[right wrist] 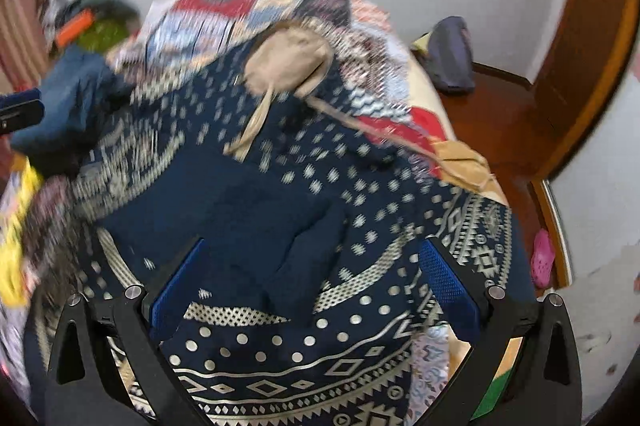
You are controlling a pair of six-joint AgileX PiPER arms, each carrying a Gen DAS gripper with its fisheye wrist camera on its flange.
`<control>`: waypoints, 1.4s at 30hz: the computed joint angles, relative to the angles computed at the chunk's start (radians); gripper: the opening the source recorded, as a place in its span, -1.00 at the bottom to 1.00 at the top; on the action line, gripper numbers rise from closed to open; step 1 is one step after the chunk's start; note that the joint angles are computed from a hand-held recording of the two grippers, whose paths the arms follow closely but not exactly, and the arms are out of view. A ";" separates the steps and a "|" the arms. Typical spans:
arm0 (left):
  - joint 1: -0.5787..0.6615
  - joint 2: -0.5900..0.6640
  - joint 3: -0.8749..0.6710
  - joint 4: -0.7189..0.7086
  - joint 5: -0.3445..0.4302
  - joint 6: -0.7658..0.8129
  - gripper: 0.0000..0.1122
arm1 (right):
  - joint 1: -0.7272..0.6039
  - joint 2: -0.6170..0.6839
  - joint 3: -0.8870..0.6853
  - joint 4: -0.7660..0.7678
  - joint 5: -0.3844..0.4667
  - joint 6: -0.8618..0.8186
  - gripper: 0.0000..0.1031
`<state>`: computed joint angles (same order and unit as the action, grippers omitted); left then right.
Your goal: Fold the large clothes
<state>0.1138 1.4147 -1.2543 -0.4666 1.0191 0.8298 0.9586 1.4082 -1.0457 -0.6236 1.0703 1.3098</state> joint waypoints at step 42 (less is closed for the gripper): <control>0.265 0.209 0.233 0.027 -0.276 -0.061 0.66 | -0.069 -0.232 0.257 0.107 -0.066 0.151 -0.83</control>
<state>0.3793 1.6233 -1.0214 -0.4397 0.7427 0.7684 0.8895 1.1765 -0.7884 -0.5168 1.0045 1.4608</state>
